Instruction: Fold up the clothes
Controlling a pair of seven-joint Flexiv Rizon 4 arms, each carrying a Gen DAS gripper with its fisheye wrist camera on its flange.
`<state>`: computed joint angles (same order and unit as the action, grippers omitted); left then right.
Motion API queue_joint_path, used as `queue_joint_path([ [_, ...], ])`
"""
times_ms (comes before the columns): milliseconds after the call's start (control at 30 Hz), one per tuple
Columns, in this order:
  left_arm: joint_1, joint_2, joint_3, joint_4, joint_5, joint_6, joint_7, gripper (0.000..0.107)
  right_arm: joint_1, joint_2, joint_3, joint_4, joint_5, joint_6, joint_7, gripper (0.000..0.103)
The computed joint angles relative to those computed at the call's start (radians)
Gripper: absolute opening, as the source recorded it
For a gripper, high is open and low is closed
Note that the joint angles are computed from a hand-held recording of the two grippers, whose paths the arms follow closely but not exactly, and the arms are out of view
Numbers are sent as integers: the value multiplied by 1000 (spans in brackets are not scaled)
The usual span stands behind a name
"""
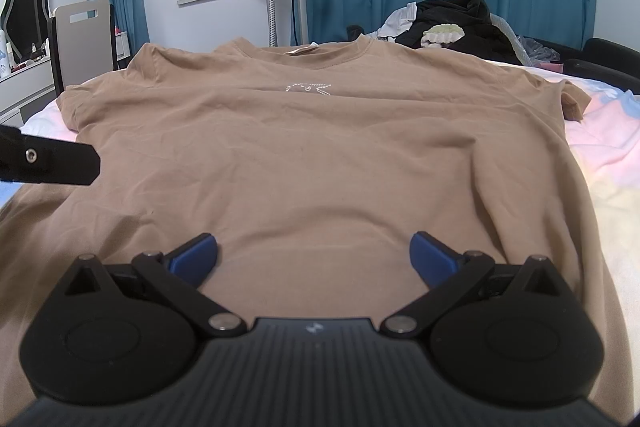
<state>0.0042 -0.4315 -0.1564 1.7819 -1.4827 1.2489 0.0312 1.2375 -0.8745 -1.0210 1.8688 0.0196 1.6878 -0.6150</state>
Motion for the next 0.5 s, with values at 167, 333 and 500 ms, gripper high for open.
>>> queue_joint_path([
  [167,1,-3,0,-2,6,2,-4,96,0,0,0,0,0,-1,0,103],
  [333,-5,-6,-1,-17,-26,28,-5,96,-1,0,0,-1,0,0,0,103],
  [500,-1,-13,-3,-38,-55,49,-42,96,-1,1,0,-1,0,-1,0,103],
])
